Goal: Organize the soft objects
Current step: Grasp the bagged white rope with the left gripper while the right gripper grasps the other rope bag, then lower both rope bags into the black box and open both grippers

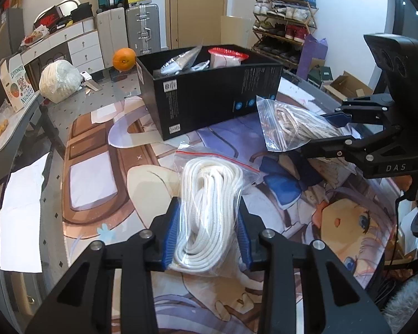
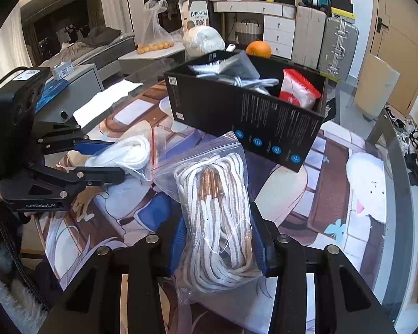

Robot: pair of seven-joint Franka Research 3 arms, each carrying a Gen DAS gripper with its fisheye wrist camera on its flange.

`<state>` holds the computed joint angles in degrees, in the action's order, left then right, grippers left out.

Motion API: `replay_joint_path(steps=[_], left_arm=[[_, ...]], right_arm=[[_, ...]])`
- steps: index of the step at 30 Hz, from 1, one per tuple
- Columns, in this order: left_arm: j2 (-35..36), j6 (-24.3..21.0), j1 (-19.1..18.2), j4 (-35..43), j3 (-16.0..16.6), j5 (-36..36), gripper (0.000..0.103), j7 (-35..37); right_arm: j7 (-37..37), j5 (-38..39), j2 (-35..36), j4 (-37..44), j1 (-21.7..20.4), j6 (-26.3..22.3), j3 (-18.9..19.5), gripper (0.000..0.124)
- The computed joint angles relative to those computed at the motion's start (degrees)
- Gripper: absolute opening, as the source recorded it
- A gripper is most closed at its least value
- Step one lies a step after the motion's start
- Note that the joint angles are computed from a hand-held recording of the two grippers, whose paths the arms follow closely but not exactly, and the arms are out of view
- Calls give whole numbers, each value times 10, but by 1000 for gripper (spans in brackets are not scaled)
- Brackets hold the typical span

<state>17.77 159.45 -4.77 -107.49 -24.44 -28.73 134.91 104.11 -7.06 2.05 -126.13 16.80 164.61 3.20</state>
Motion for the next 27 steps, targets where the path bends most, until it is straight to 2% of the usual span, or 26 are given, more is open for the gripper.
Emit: replay_joint_path(steps=[7,14,23,27], left_arm=[[-10,5,13,11,-15,-55,35,24],[10,10,0,65,-5,-65,35,2],[81,13,-15,174,-6,3,35,-78],[118,14,-24,224,-7,48,35,-115]], right_arm=[[5,-3,-27,-16,-5,21,2,42],[43,-40,-48,-15,-27,39,11,42],[143,-118,-26,35,-50,51,6,42],[152,-120,-6,64,-46,47,-7,42]])
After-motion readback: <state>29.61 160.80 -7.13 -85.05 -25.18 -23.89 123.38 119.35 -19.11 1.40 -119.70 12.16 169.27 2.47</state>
